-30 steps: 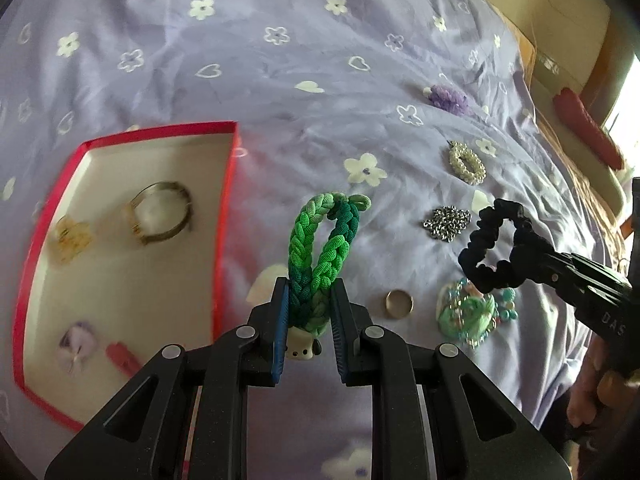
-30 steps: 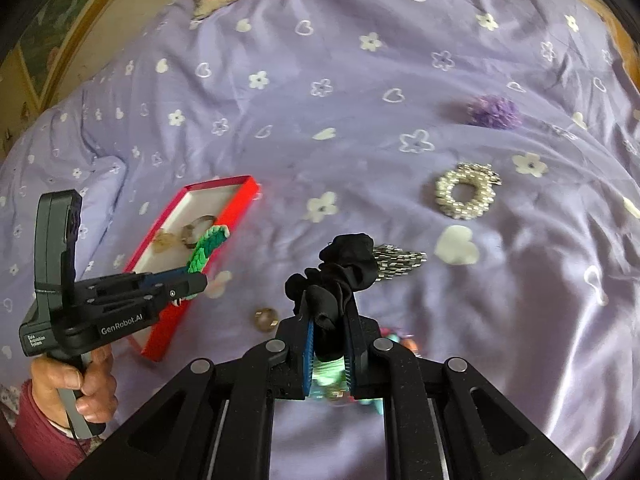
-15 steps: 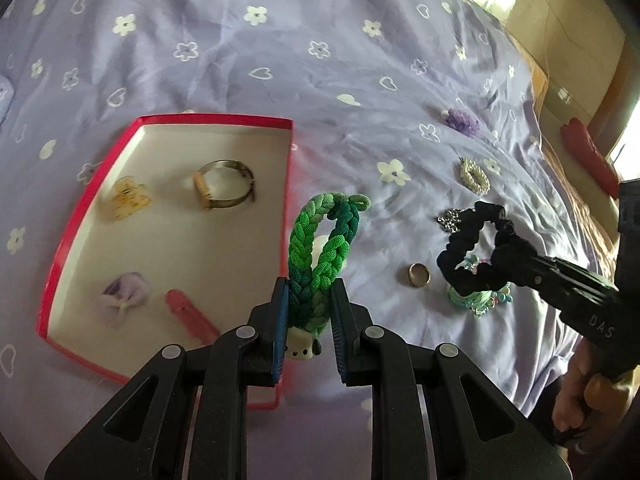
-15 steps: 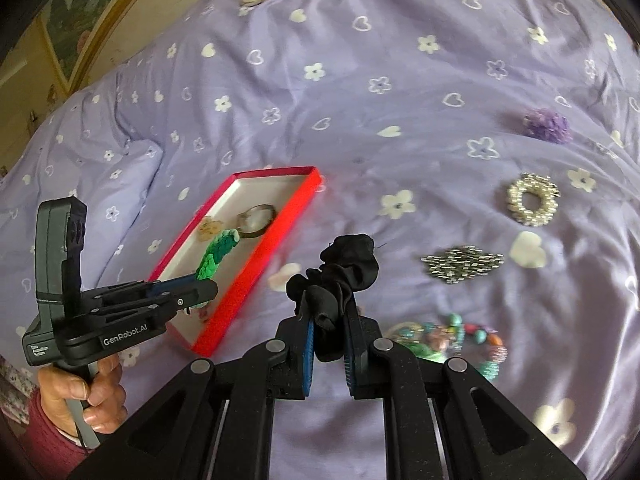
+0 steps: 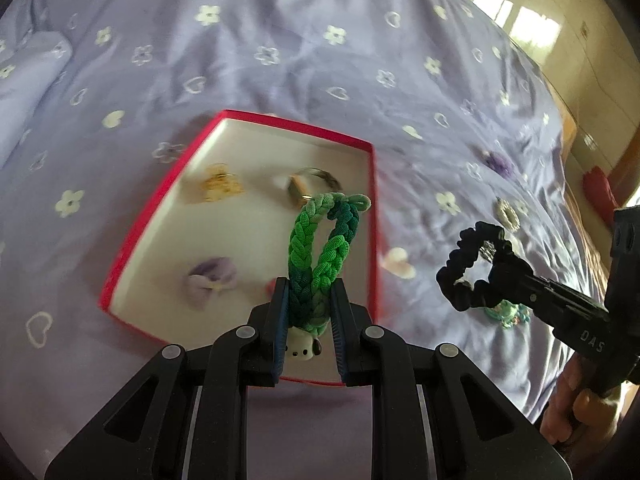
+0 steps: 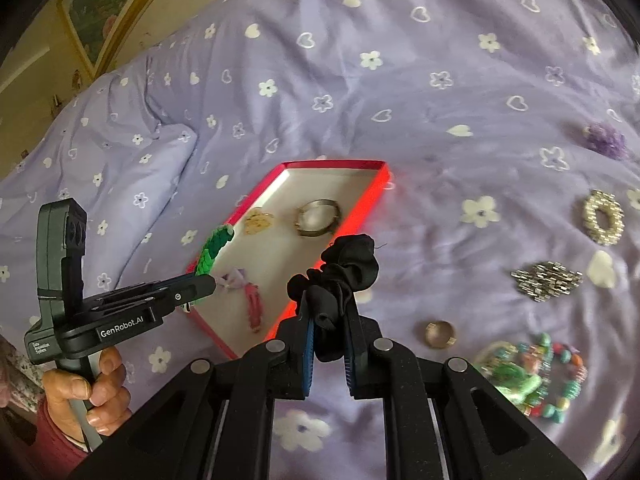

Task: Organize jewelry
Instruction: 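Carry the green hair tie and black scrunchie over the red box, then lower the hair tie and scrunchie into the red box and open both tools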

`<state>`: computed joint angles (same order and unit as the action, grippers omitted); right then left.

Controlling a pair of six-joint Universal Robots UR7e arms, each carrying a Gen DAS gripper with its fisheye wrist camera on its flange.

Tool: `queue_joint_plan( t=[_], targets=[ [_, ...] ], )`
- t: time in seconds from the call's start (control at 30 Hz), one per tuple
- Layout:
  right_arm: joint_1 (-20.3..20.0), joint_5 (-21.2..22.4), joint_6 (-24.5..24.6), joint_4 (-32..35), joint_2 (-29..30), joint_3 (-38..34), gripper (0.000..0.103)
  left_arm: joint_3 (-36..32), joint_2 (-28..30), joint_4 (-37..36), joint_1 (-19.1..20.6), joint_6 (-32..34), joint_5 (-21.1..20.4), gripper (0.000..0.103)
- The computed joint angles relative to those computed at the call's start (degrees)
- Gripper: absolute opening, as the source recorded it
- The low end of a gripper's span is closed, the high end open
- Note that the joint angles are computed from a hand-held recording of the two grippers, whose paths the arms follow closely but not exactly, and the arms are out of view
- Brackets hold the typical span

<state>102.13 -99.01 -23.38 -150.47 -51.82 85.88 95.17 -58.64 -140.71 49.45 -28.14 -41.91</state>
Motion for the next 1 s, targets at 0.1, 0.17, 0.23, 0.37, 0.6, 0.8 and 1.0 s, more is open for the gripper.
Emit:
queue_joint_plan(
  t=[0.1, 0.17, 0.23, 0.37, 0.6, 0.8, 1.0],
  targets=[
    [0.53, 0.98, 0.39, 0.68, 1.37, -1.4, 0.011, 0.64, -1.05, 0.03, 0.54, -0.96, 0.76, 0.017],
    [0.89, 1.68, 0.53, 1.19, 2.43, -2.46, 0.011, 0.93, -1.57, 0.28, 0.87, -1.85, 1.24, 0.017],
    [1.27, 2.07, 0.57, 1.65, 3.55, -3.51, 0.011, 1.18, -2.17, 0.55, 1.34, -2.7, 1.18, 0.017],
    [1.93, 2.38, 0.53, 2.6, 5.78, -5.63, 0.011, 1.26, -2.71, 0.9, 2.08, -3.35, 1.64, 0.017],
    [2.45, 2.45, 0.6, 4.3, 9.15, -8.96, 0.012, 0.02, -2.38, 1.47, 3.5, -2.78, 2.2, 0.017],
    [2.65, 1.2, -0.1, 7.7, 13.65, -14.15, 0.012, -3.04, -0.55, 3.35, 5.57, -1.69, 2.45, 0.018],
    [2.8, -0.08, -0.51, 10.63, 17.92, -19.5, 0.012, -6.82, 1.9, 5.39, 7.64, -0.14, 3.15, 0.018]
  ],
)
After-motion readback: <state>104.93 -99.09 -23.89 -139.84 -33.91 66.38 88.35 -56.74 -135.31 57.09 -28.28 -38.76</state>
